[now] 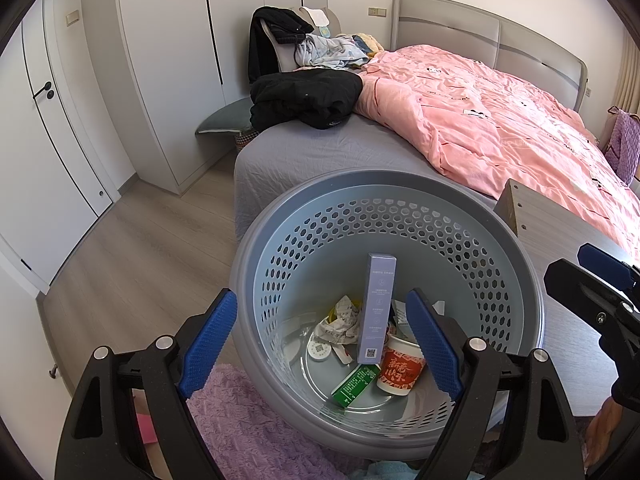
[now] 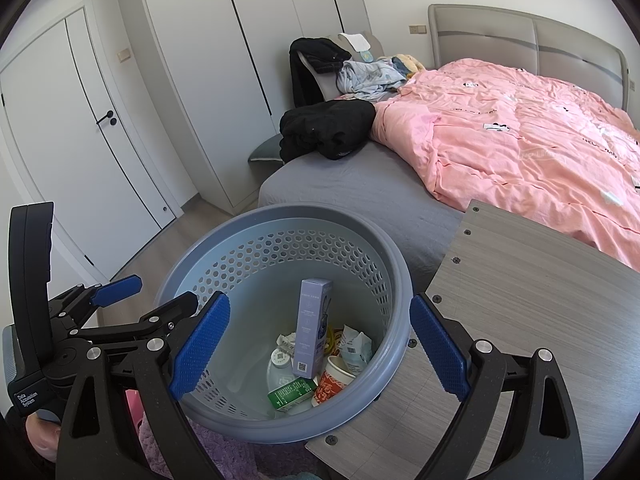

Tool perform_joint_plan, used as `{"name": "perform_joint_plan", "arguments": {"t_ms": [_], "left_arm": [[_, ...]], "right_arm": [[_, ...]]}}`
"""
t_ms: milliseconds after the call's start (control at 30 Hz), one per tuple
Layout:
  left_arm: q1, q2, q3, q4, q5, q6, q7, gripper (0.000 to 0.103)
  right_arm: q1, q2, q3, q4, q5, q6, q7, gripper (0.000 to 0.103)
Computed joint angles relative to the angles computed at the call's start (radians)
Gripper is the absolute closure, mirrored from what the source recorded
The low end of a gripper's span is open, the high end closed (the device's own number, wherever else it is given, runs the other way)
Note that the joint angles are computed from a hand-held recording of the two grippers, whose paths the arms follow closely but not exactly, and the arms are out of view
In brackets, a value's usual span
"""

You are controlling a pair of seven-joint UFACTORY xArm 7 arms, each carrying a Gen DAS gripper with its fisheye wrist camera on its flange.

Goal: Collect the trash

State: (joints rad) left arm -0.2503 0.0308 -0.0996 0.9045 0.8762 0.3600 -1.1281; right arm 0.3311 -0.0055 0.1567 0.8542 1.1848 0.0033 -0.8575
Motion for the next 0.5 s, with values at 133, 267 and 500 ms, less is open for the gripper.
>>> {"name": "perform_joint_plan", "arguments": {"t_ms": [133,267,500], "left_arm": [[0.000,0.000,0.000,0.000,0.000,-0.001,0.001,0.021],[0.000,0.000,0.001,-0.001,0.000,-0.001,0.000,0.020],[0.000,0.000,0.001,0.000,0.003,-0.001,-0.002,0.020]], "right_arm": [[-0.001,0.000,0.000,0.000,-0.001,0.001,0.000,0.013],[-0.001,0.000,0.000,0.000,0.001,0.000,-0.003,0.013],[-0.001,0.000,0.000,-0.001,-0.012,0.001,0.010,0.013]]}}
